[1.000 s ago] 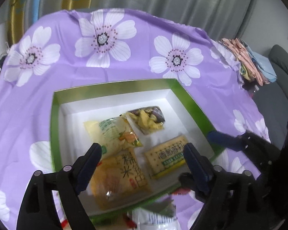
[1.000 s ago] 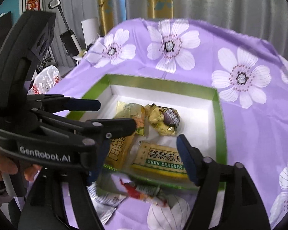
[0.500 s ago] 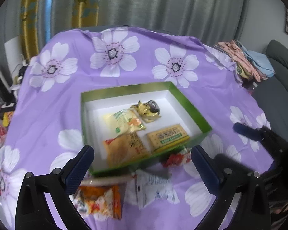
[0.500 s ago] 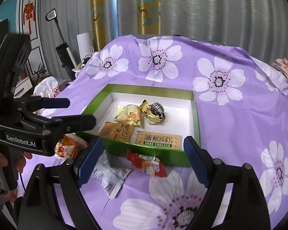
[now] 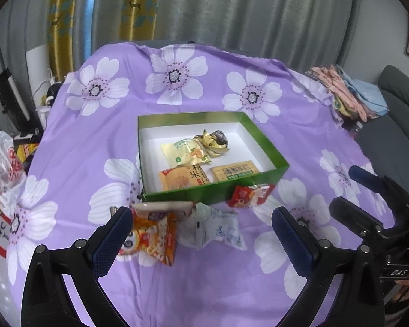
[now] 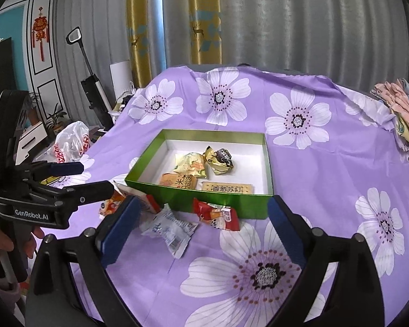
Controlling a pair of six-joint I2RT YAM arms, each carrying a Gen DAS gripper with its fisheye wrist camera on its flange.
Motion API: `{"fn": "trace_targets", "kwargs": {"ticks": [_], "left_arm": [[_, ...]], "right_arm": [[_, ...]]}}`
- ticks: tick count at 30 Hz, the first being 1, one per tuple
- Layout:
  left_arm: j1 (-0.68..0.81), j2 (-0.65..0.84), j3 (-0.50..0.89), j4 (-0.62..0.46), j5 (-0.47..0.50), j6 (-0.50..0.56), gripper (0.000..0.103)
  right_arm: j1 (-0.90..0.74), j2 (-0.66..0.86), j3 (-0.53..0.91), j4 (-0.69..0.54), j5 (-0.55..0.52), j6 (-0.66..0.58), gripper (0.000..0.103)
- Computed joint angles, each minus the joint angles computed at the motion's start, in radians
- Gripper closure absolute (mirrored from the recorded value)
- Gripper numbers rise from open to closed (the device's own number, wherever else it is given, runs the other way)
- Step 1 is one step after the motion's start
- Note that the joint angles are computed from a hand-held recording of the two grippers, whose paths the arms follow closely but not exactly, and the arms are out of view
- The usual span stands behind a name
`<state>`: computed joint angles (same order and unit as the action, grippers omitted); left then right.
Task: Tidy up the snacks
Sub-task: 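Open the right gripper and withdraw it from the box, then move the right gripper to the white milk-candy bag and close on it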
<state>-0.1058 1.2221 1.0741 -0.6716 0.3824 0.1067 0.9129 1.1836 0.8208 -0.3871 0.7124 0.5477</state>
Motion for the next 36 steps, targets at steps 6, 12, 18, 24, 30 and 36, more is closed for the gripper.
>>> {"fn": "trace_targets", "kwargs": {"ticks": [6,12,18,24,30,36], "left_arm": [[0.012,-0.071,-0.023,-0.044,0.027,0.01,0.002],[0.007,-0.109,-0.038,-0.072,0.037,0.016,0.002],[-0.002,-0.128,-0.045,-0.089,0.044,0.013,0.002],[-0.006,-0.133,-0.049,-0.093,0.038,0.007,0.002],[0.001,-0.11,-0.063,-0.088,0.04,0.006,0.002],[0.016,-0.068,-0.087,-0.07,0.052,0.021,0.002]], "right_arm": [[0.084,-0.023,0.007,-0.064,0.069,0.065,0.007],[0.137,-0.026,0.025,-0.123,0.111,0.114,0.007],[0.169,-0.024,0.034,-0.15,0.137,0.141,0.007],[0.168,-0.024,0.032,-0.149,0.132,0.14,0.006],[0.153,-0.009,0.024,-0.144,0.105,0.148,0.006],[0.101,0.018,-0.01,-0.099,0.03,0.14,0.006]]}}
